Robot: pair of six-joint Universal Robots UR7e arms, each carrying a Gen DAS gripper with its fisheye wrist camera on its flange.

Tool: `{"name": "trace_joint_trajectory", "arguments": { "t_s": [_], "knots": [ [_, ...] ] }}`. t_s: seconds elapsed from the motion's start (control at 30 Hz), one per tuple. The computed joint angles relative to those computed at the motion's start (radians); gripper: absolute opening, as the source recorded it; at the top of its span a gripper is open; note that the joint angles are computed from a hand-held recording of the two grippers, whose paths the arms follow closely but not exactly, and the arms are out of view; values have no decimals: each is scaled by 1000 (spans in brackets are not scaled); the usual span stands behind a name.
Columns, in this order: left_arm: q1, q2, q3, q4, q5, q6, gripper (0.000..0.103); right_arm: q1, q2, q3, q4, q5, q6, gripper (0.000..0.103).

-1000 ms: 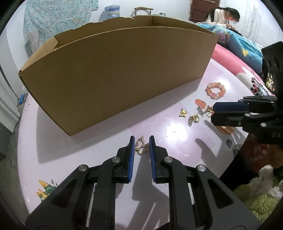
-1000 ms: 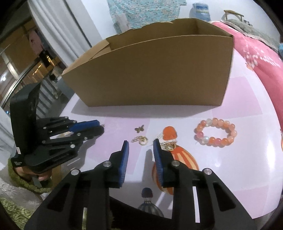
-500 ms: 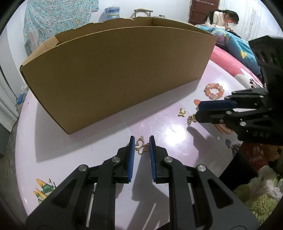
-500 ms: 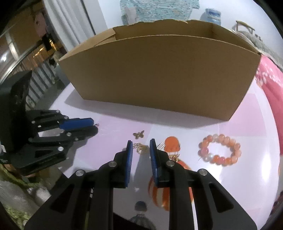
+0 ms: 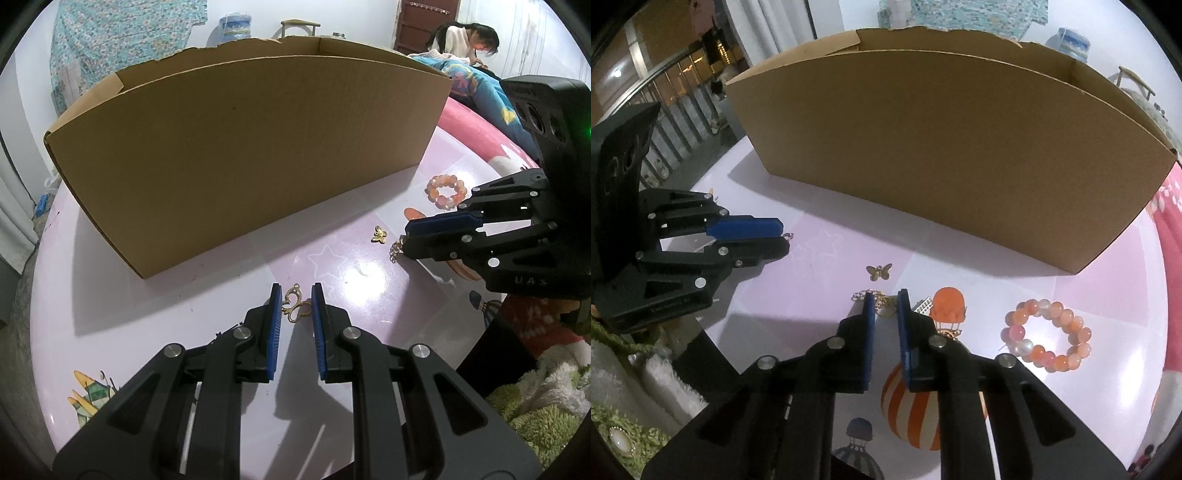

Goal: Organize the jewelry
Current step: 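Carry both charms into the cardboard box and open both grippers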

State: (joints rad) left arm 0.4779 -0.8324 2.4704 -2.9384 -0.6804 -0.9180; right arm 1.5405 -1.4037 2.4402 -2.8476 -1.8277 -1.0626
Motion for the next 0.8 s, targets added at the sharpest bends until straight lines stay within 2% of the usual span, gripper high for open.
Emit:
{"name": "trace_joint_trajectory", "arguments": {
  "t_s": [0.13, 0.33, 0.63, 0.8],
  "knots": [
    [-1, 2, -1, 0, 1, -1, 15, 6, -3, 20, -40, -15, -35, 12],
    [-1, 3, -1, -2, 1, -2, 15, 4, -16, 33, -52, -7, -20, 12],
    [-4, -2, 4, 0, 2, -7, 15, -8, -125, 46, 7, 74, 14, 12],
    [-31, -28, 19, 14, 11, -28, 15, -5, -178, 44, 44, 121, 30, 12]
  ]
}}
